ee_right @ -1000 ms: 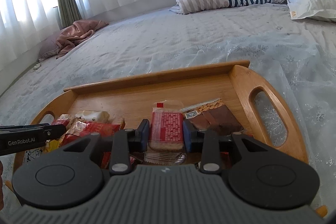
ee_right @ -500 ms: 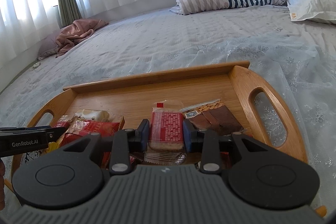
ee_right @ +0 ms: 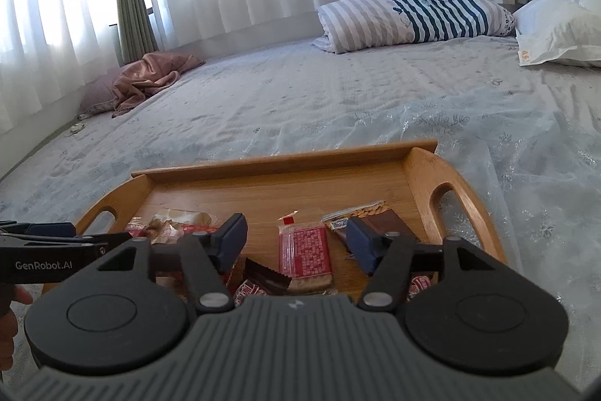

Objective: Organize snacks
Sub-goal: 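Open the left gripper on the tray while the right releases the wafer packet, then move both tools back over the last snacks beside the tray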

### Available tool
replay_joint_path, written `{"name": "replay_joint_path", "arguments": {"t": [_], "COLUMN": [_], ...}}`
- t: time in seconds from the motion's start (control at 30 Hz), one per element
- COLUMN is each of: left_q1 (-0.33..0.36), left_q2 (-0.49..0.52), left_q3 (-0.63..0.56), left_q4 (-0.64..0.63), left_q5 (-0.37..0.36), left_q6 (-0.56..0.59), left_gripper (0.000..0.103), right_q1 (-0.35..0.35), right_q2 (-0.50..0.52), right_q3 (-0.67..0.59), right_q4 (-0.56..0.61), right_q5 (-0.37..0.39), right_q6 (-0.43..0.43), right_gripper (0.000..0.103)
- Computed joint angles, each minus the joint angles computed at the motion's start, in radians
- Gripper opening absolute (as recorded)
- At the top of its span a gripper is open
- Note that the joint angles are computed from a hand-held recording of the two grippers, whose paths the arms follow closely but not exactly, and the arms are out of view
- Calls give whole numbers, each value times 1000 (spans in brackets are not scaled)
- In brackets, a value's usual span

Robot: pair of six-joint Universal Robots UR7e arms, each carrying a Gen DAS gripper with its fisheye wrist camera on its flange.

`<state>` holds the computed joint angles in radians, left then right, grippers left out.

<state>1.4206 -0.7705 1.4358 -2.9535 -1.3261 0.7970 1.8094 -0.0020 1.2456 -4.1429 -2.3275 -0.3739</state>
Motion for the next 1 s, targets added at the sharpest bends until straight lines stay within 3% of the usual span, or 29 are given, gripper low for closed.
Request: {"name": "replay_joint_path", "arguments": {"t": [0.2,0.63,0.83,1.0], "left_q1": [3,28,30,23], "left_q2": [-79,-238,-276,-292], "left_q3": [87,261,322,340], "left_q4": [-6,26,12,37], "left_q5": [-23,-83,-83,-80], "left_q6": [0,12,50,52], "left_gripper": [95,99,100,100], "right_q1": [26,81,105,116], "right_q2": [-16,-21,1,15], "right_q3": [66,212,238,261], "right_q4": [-70,-132,-170,-197], "right_q5": [4,52,61,64], "right_q6": [-45,-120,-184,-177], "right_gripper": [89,102,103,103]}}
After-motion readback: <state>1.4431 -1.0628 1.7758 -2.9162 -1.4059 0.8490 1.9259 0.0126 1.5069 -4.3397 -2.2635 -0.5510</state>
